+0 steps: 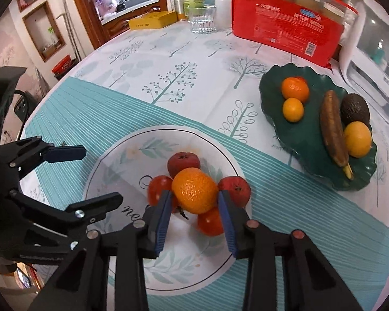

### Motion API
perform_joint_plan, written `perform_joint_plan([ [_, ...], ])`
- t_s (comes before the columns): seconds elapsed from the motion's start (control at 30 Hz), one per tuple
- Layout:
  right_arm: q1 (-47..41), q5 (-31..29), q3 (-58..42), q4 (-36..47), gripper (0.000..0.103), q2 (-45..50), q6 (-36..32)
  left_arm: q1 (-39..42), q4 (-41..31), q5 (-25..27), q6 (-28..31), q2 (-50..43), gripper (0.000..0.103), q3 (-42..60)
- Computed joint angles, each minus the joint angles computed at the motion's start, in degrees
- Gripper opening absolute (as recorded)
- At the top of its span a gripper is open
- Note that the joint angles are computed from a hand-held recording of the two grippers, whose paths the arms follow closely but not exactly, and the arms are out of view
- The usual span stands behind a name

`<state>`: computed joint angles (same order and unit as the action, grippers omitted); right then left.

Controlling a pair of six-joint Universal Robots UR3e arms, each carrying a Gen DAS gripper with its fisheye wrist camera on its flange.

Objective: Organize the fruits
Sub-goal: 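Grasp the mandarin orange with the right tool while the left tool grasps a red tomato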

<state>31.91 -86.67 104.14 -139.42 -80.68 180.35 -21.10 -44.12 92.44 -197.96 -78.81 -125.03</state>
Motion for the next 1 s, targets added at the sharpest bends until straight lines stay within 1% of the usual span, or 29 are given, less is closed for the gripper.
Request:
perform_joint_plan([
  [0.13, -0.04, -0.20, 0.37, -0.83, 0.035, 0.18, -1.32, -0.68, 0.67, -0.20, -1.48, -0.72, 0.083, -0.11],
  [0.23, -1.43, 2.02, 1.39, -0.98, 0.034, -0.59, -1.45, -1.45, 1.31, -0.53, -2.45, -2.05, 0.083, 0.36],
  [0.3, -2.94, 4.58, 2.29, -0.49, 0.034, -1.65, -1.23, -2.19, 1.78, -0.72, -3.12, -3.58, 0.083, 1.23],
  [0.47, -6.47, 8.66, 5.90, -0.14, 0.033, -5.91, -0.37, -3.99, 3.16, -1.17, -3.96, -7.39, 0.083, 3.83],
  [0.73, -11.57, 11.28, 11.68, 0.17, 0.033, -13.07, -0.21, -7.61, 5.94, 0.10, -6.50, -14.72, 0.083, 9.61],
  [0.77, -12.29, 11.59, 12.30, 0.22, 0.033, -13.82, -0.30, -7.92, 6.16, 0.15, -6.91, -15.57, 0.082, 10.36],
  [0.83, -13.43, 12.15, 13.47, 0.30, 0.033, -15.19, -0.44, -8.01, 6.49, -0.35, -7.25, -16.69, 0.075, 11.27],
  [0.87, -13.93, 12.37, 14.05, 0.29, 0.033, -15.82, -0.45, -8.08, 6.42, -0.57, -7.51, -17.34, 0.074, 11.85],
  [0.93, -14.96, 12.89, 14.93, 0.41, 0.033, -16.80, -0.75, -8.06, 6.27, -0.81, -8.10, -18.55, 0.064, 12.77],
  [0.97, -15.37, 13.04, 15.42, 0.41, 0.033, -17.27, -0.91, -7.84, 6.13, -1.35, -8.40, -19.07, 0.062, 13.12],
  [1.0, -15.76, 13.22, 15.77, 0.52, 0.033, -17.66, -1.13, -8.15, 6.54, -0.65, -8.89, -19.26, 0.059, 13.24],
])
